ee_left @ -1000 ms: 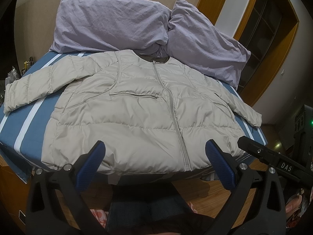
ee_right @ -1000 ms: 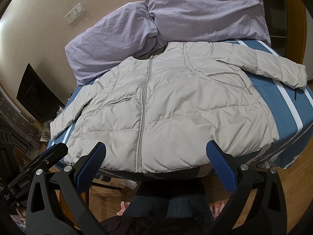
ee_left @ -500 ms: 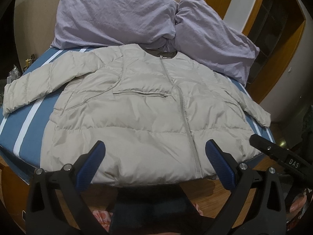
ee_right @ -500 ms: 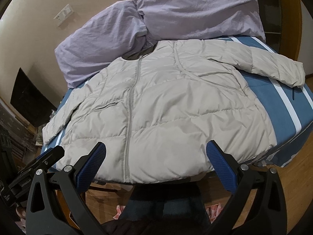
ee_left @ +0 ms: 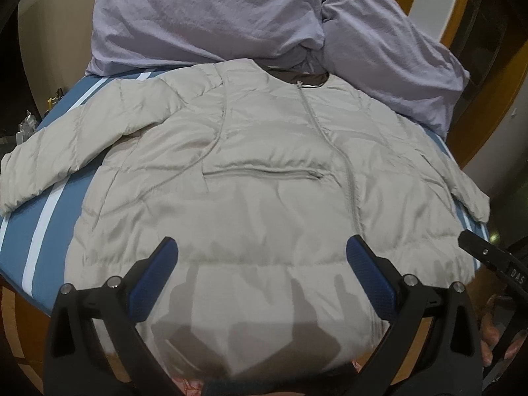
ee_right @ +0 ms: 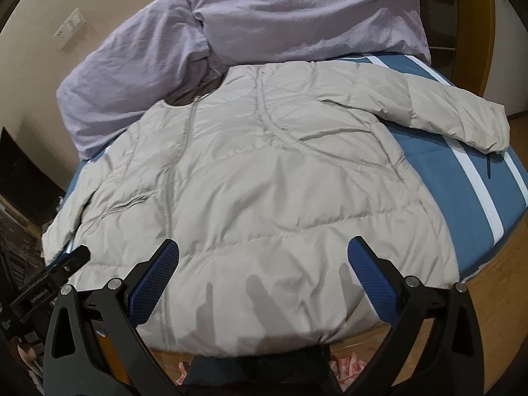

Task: Fold large clothes
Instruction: 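Reach the right tool to the jacket sleeve cuff and close on it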

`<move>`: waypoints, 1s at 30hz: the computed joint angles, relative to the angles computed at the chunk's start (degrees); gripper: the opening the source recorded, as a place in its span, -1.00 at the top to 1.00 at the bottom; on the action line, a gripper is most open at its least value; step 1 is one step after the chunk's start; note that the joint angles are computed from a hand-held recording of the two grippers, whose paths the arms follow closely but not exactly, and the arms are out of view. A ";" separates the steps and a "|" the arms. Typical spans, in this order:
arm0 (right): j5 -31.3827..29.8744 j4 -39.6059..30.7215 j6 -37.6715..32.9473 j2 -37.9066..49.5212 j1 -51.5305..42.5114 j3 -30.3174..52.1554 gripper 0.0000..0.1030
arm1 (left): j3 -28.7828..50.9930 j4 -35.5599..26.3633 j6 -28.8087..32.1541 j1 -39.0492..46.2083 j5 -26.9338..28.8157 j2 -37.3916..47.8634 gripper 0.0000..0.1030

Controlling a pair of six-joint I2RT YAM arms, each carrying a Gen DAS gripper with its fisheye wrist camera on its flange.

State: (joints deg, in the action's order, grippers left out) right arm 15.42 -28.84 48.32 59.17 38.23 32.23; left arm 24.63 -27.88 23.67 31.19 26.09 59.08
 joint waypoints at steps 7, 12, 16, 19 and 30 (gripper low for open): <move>-1.92 2.90 -4.39 4.49 -6.82 0.45 -0.97 | 2.81 8.99 -5.43 -5.56 -5.52 8.50 -0.96; -1.97 3.87 -9.15 4.42 -16.36 -0.12 -0.97 | 4.64 15.80 -8.87 -8.53 -9.89 14.81 -0.96; -0.85 5.29 -13.17 4.39 -25.79 -1.45 -0.97 | 5.58 21.98 -10.87 -10.38 -13.90 21.78 -0.96; -0.46 7.79 -17.07 6.81 -33.47 -2.13 -0.97 | 5.66 26.11 -11.52 -12.00 -16.76 26.87 -0.96; -1.28 21.42 -27.16 17.83 -55.89 -2.31 -0.97 | 1.34 39.49 -13.24 -14.90 -20.38 31.52 -0.96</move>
State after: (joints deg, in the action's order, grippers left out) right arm 14.13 -7.42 21.16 77.00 -17.66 29.92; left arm 25.97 11.61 10.43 16.29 5.71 90.60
